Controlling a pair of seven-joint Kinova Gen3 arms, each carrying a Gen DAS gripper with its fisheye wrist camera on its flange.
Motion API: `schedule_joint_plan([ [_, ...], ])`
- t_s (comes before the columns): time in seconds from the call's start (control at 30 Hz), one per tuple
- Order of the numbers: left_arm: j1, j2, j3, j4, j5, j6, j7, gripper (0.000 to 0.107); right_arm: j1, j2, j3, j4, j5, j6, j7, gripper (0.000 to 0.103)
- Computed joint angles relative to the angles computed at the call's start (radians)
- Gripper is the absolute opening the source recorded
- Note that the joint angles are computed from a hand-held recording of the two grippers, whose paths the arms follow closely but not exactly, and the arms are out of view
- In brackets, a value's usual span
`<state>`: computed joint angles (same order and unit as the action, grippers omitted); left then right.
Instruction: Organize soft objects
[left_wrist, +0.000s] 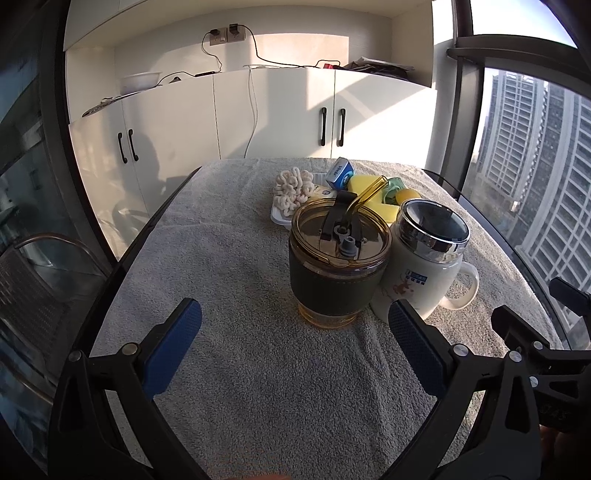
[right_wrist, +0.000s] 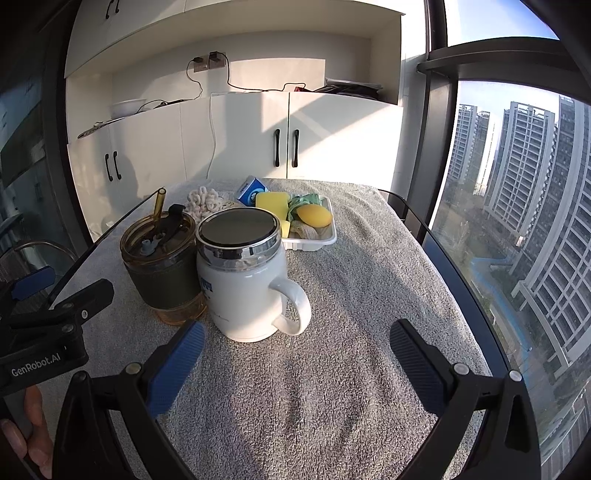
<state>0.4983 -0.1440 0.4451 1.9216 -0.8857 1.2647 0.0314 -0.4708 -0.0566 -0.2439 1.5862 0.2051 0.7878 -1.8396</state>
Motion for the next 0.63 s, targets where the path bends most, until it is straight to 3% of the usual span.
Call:
schedule_joint_plan([
  [0.07,0.000,0.016,0.015,-0.012,-0.006,0.037,0.005,0.103,-0.001,0.000,-0.001,0.001,0.003,-0.001,0.001,0.103],
  [0.63,0.034,0.015,-0.011,-0.008,-0.026,0.024,0.002,0.103,0.003,-0.004,0.004,0.004,-0.021,-0.008,0.031,0.102],
])
